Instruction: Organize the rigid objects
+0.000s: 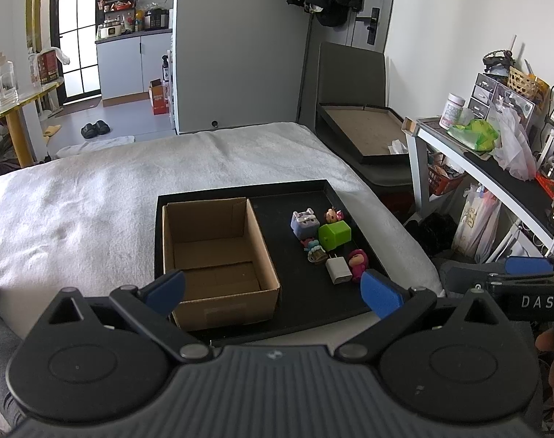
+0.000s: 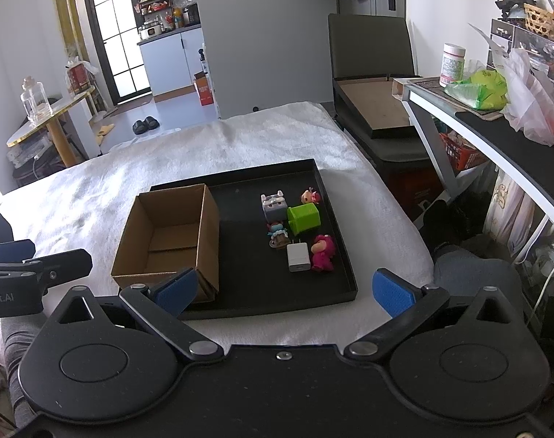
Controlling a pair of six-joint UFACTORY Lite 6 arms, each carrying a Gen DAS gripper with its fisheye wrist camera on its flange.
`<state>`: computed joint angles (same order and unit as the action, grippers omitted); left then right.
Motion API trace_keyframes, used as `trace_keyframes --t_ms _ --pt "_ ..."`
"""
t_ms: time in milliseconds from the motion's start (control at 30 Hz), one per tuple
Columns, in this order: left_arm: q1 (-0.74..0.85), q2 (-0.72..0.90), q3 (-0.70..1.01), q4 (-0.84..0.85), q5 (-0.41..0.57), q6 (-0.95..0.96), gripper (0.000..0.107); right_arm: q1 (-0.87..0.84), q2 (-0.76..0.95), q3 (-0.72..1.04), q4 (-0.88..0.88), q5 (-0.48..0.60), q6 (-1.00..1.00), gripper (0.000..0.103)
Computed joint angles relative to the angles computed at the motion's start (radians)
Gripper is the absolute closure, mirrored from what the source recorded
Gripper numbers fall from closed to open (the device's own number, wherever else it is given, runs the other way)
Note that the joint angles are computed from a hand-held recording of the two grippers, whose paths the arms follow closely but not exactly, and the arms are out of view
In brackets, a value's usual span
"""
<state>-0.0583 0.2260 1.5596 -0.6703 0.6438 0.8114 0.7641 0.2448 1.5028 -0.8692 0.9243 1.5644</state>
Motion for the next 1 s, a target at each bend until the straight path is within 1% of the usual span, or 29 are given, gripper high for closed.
trace_keyframes --t_ms 700,900,1000 --pt "0.003 -0.003 -0.02 -0.005 -0.02 0.008 0.005 -0.007 0.002 -0.005 0.013 -0.012 -0.01 0.0" --pt "0.002 0.023 0.002 0.011 -0.023 -0.007 0.005 -0.022 0.009 -0.012 0.022 -0.03 -0.019 0.0" --pt "0.003 0.046 0.021 0.024 -0.025 -0.02 0.005 -0.04 0.008 -0.025 0.024 -0.056 -0.014 0.0"
